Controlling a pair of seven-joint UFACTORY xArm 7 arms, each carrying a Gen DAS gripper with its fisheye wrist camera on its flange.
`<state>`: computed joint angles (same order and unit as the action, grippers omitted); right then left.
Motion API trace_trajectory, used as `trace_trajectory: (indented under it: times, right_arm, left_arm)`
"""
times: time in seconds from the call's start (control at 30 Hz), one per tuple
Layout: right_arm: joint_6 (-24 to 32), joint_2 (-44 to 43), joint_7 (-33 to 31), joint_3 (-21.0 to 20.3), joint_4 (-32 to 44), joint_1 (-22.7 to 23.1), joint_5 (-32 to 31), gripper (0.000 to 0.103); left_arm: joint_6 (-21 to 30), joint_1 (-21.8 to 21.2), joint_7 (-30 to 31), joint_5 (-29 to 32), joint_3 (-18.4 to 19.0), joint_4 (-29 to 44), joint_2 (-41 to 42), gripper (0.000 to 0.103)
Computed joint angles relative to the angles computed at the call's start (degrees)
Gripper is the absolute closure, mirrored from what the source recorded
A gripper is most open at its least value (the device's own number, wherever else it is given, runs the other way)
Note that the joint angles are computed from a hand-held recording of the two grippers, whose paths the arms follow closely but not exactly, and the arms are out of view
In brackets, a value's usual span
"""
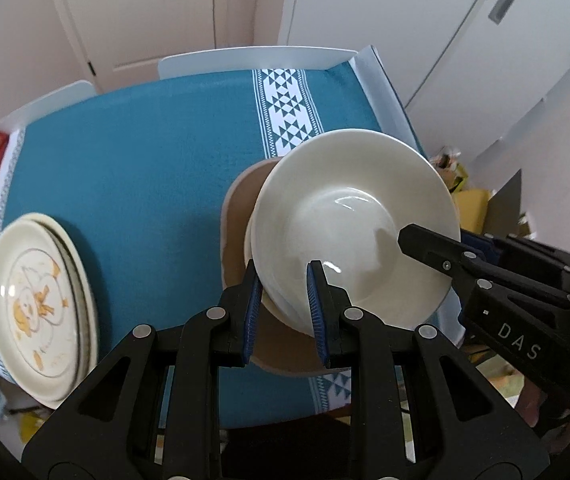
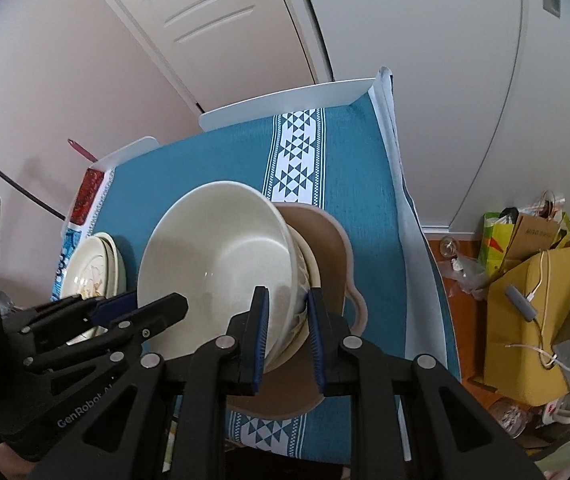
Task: Organize plates and bowls
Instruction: 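Carry the white bowl with both tools and lower it into the cream bowl, then open both tools to release the white bowl rim and lift away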
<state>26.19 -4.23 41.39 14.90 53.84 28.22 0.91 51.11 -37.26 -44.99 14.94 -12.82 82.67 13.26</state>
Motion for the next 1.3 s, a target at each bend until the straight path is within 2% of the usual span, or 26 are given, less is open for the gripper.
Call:
trace_trajectory:
  times: [0.27, 0.47, 0.93, 1.1, 1.17, 1.2, 1.23, 1.27, 1.3]
  right_arm:
    - [2.41, 1.24, 1.15, 0.12, 1.28, 0.08, -2.61, 0.085]
    - [3.29, 1.79, 1.84, 0.25, 1.79, 0.42, -4.0, 0.085]
    - [5.09, 1.61, 2.77, 0.16, 2.72, 0.72, -5.04, 0.085]
    - [3.79, -1.73, 4.56, 0.6, 1.83, 0.25, -7.45, 0.085]
    - [3.58, -3.31, 5.91, 1.11, 1.86, -0.24, -9.4, 0.085]
    - [3.52, -4.01, 6.82, 1.43, 1.9, -0.57, -10.49, 0.085]
    - [3.4, -4.75, 7.68, 1.74, 1.89, -0.92, -11.56, 0.085]
    - [3.19, -5.75, 8.88, 2.17, 1.81, -1.4, -13.1, 0.081]
    - [2.86, -6.72, 10.43, 2.77, 1.51, -1.99, -14.9, 0.063]
  left_arm:
    - [4.55, -1.38, 1.42, 2.88, 0.79, 4.1, 3.22, 0.083]
    - [5.43, -1.64, 1.9, 3.22, 1.11, 4.18, 3.72, 0.083]
    - [3.77, -1.11, 2.43, 2.38, 0.92, 2.53, 1.71, 0.083]
    - [1.95, -0.99, 0.61, 6.17, 0.87, 0.79, -2.33, 0.082]
    - [1.98, -1.08, -1.11, 9.5, 0.82, 0.44, -4.18, 0.074]
    - [2.15, -1.01, -1.9, 10.81, 0.65, 0.37, -4.79, 0.057]
    - [2.29, -1.06, -3.3, 12.8, 0.54, 0.11, -5.72, 0.029]
    - [1.89, -1.04, -5.07, 15.14, 0.41, -0.76, -7.1, 0.017]
    - [0.67, -0.94, -7.33, 18.02, 0.16, -2.22, -8.85, 0.003]
